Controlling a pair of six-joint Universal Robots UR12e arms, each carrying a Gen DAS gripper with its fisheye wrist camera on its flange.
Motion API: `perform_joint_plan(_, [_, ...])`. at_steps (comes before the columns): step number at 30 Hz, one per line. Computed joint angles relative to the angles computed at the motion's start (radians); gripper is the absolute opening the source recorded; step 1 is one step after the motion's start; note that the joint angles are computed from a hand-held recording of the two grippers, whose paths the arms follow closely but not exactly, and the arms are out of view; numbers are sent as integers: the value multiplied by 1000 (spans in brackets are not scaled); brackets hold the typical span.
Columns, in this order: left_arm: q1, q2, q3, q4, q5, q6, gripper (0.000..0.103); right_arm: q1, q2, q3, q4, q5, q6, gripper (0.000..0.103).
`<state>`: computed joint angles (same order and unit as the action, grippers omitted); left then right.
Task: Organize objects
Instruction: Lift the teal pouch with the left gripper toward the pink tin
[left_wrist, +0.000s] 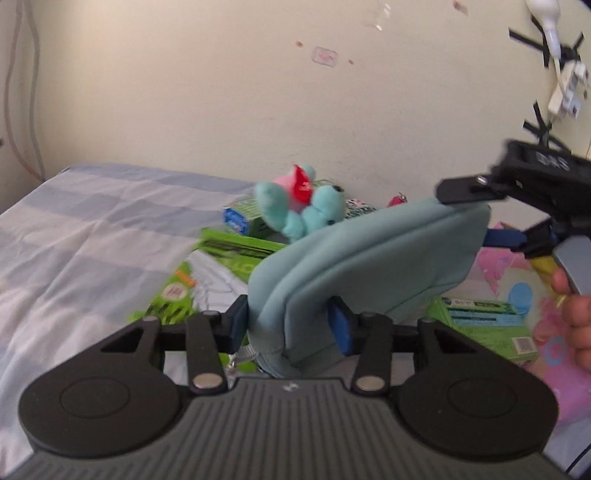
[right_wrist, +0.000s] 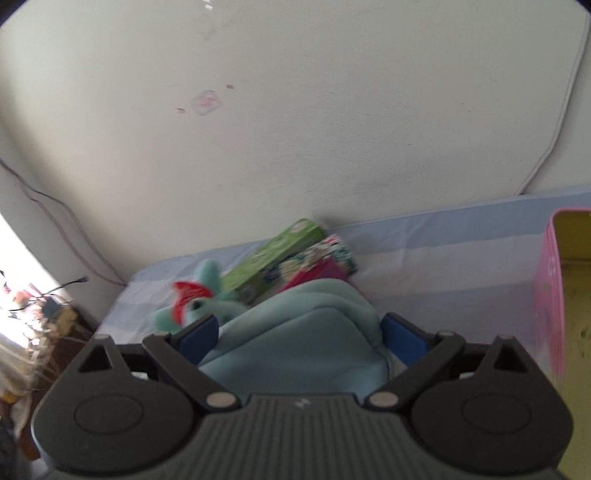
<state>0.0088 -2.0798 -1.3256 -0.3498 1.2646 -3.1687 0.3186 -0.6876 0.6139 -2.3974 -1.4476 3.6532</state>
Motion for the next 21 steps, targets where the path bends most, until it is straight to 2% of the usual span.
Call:
perform_joint_plan(2, [27, 48, -64, 26, -36, -30, 49, 8, -44, 70, -49, 37, -26, 99])
perform_joint_plan(5, [67, 122, -197, 174, -79, -78, 55, 28, -111, 183, -141, 90, -89, 99])
perform_joint_plan(6, [75, 148, -240, 199, -80, -78, 58, 35, -133, 228, -186, 107, -105, 100])
perform_joint_plan(8, [92, 195, -313, 194, -104, -61, 62, 47, -183, 331, -265, 146, -144, 100])
perform_joint_plan(10, [115, 237, -373, 154, -171, -28, 73, 60, -229, 428, -309, 162, -175, 99])
perform_joint_plan(13, [151, 290, -447, 101, -250, 12, 81, 77, -287, 554, -338, 155, -249, 99])
perform_joint_plan(15, [176, 309, -476, 103, -276, -9, 81, 83, -322, 619, -336, 151, -282, 99])
perform_joint_plan(18, [196, 318, -487, 149, -247, -82, 81, 98, -362, 698, -403, 78, -309, 99])
perform_joint_plan(21, [189, 307, -455, 121, -214, -119, 80, 107, -364, 705, -425, 14, -334, 99])
